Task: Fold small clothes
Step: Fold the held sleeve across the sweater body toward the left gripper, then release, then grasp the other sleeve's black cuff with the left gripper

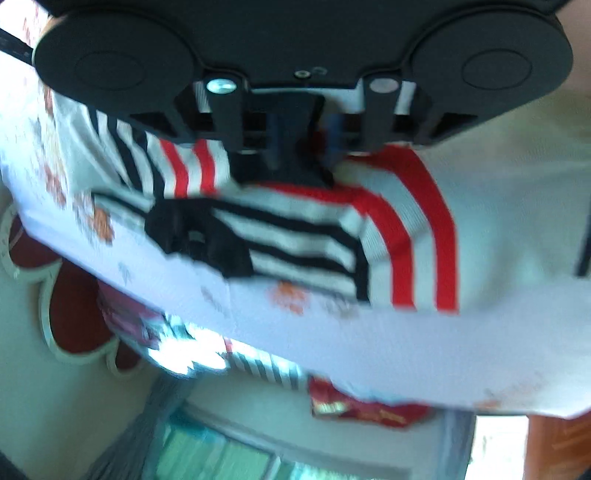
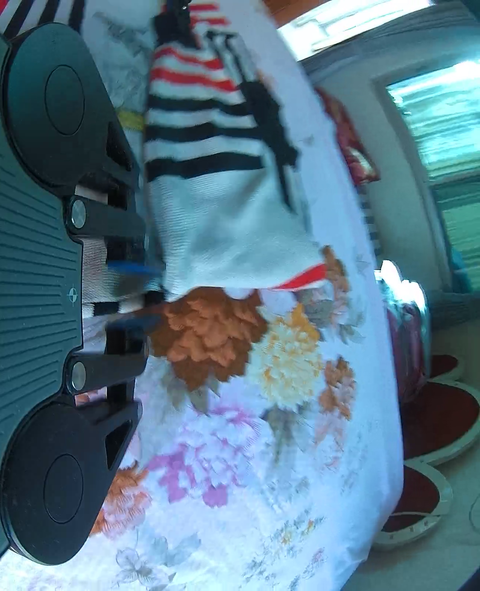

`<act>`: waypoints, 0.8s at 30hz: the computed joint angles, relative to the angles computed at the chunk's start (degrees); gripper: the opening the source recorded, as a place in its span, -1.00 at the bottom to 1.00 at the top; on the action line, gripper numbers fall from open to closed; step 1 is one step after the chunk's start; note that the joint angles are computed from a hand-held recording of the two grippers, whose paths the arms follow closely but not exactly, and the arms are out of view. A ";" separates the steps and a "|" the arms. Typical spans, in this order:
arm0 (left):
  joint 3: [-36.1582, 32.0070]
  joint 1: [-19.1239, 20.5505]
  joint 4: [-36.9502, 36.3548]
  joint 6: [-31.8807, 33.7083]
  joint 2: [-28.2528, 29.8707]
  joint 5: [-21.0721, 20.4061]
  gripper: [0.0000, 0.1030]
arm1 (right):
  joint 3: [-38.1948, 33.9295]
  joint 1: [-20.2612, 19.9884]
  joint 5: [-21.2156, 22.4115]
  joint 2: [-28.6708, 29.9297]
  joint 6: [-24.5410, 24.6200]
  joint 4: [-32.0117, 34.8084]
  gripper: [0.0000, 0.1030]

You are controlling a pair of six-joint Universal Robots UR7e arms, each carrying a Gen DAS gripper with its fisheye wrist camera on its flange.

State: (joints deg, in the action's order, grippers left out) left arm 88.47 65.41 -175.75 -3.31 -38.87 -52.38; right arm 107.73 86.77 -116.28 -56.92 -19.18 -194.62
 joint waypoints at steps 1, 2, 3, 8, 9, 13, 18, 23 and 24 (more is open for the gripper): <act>0.44 -0.21 -1.99 0.29 -0.12 0.23 -0.10 | -0.40 0.06 0.34 -0.10 -0.15 -0.37 -0.05; 0.72 -0.53 -3.38 0.93 -0.19 0.54 -0.07 | -1.17 0.12 0.53 0.22 -0.55 -0.99 0.03; 1.52 -0.80 -4.49 2.17 -0.68 0.29 -0.06 | -2.42 0.16 0.56 0.81 -0.94 -1.03 0.03; -0.09 -1.09 -0.84 3.59 0.39 -3.64 -0.06 | -11.31 -1.11 3.59 4.53 1.06 5.67 0.03; -0.62 -1.17 -0.50 3.83 1.13 -3.98 -0.06 | -13.23 -1.36 4.10 5.46 1.67 7.18 0.03; -2.66 -1.00 1.27 5.29 3.78 -3.27 -0.06 | -20.82 -1.96 4.59 9.57 2.99 11.39 0.03; -3.48 -0.28 2.04 5.92 5.11 -1.78 -0.06 | -28.23 -2.87 5.90 13.12 4.85 16.80 0.01; -3.71 -0.35 2.11 6.20 5.35 -1.12 -0.06 | -30.33 -2.74 5.66 14.60 2.46 17.30 -0.82; -3.68 -0.41 2.29 6.22 5.25 -1.04 -0.06 | -29.98 -2.62 4.36 14.97 0.37 14.90 -0.82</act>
State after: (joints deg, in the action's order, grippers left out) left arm 84.79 65.00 -173.45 2.91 -33.62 -53.42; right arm 77.74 84.15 -111.92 -41.95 -18.81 -179.72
